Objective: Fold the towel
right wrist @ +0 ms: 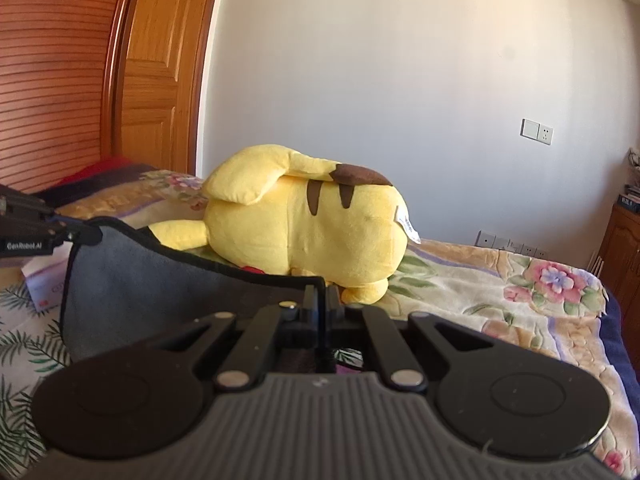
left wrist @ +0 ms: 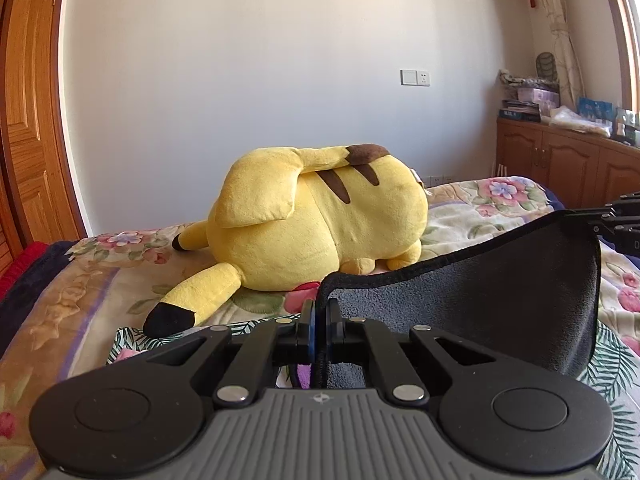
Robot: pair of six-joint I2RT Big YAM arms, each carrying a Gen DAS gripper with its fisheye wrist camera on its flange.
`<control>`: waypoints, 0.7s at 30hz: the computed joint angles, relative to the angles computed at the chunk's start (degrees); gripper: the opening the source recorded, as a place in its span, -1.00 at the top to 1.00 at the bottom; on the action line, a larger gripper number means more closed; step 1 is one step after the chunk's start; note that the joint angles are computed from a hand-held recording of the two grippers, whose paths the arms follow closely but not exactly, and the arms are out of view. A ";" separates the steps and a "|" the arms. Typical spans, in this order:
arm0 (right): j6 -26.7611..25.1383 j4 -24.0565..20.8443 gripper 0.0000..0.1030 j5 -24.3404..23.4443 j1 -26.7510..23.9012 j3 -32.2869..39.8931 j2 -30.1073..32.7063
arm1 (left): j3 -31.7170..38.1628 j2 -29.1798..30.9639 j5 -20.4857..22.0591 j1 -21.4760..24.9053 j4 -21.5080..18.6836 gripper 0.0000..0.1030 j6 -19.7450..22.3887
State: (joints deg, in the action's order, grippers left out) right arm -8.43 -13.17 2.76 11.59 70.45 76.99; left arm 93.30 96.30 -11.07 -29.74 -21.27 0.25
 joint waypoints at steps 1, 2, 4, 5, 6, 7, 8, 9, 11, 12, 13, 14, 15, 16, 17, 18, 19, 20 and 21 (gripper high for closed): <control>-0.21 0.16 0.93 0.12 -0.11 0.18 0.32 | 0.42 0.42 -0.10 0.14 0.05 1.00 -0.14; -0.31 0.41 0.93 0.24 -0.26 0.34 0.67 | 0.78 0.78 -0.24 0.24 0.19 1.00 -0.17; -0.23 1.14 0.93 0.66 -0.44 0.43 1.24 | 1.98 1.77 -0.51 0.48 0.19 1.00 0.08; -0.04 1.32 0.93 0.69 -0.57 0.51 1.54 | 2.47 2.16 -0.50 0.55 0.22 1.00 0.22; 0.12 1.64 0.93 0.80 -0.70 0.56 1.89 | 3.02 2.62 -0.58 0.55 0.21 1.00 0.40; 0.14 2.08 0.93 1.07 -0.77 0.55 2.25 | 3.44 3.00 -0.73 0.54 0.27 1.00 0.67; 0.15 2.38 0.93 1.24 -0.83 0.59 2.62 | 3.87 3.38 -0.80 0.55 0.29 1.00 0.84; 0.26 2.66 0.93 1.31 -0.92 0.66 3.01 | 4.28 3.79 -0.94 0.55 0.27 1.00 1.04; 0.37 3.21 0.93 1.81 -0.98 0.92 3.85 | 5.01 4.62 -1.12 0.58 0.28 1.00 0.93; 0.34 3.43 0.93 1.85 -1.03 1.09 4.26 | 5.35 5.08 -1.30 0.61 0.33 1.00 0.95; 0.09 3.73 0.93 1.98 -1.08 1.27 4.72 | 5.60 5.48 -1.45 0.63 0.38 1.00 0.94; -0.22 3.96 0.93 2.15 -1.07 1.41 5.11 | 5.92 5.93 -1.62 0.66 0.35 1.00 0.94; -0.49 4.09 0.93 2.17 -1.11 1.59 5.54 | 6.40 6.48 -1.70 0.71 0.14 1.00 0.83; -0.76 4.31 0.93 2.25 -1.12 1.71 5.93 | 6.79 6.97 -1.69 0.80 -0.02 1.00 0.80; -1.01 4.49 0.93 2.35 -1.14 1.84 6.35 | 6.92 7.36 -1.75 0.87 0.11 1.00 0.75; -1.23 4.58 0.93 2.43 -1.15 1.98 6.74 | 7.19 7.81 -1.87 0.92 0.16 1.00 0.69; -1.32 4.59 0.93 2.35 -1.22 2.17 7.20 | 7.40 8.21 -2.07 0.96 0.20 1.00 0.41; -1.32 4.63 0.93 2.36 -1.29 2.27 7.56 | 7.58 8.56 -2.08 1.03 0.27 1.00 -0.13; -1.34 4.76 0.93 2.35 -1.36 2.33 7.96 | 7.70 8.85 -2.11 1.07 0.36 1.00 -0.49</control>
State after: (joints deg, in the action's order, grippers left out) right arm -9.76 -8.41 5.11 10.22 72.79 84.95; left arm 101.00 105.15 -13.18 -28.67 -20.92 -0.24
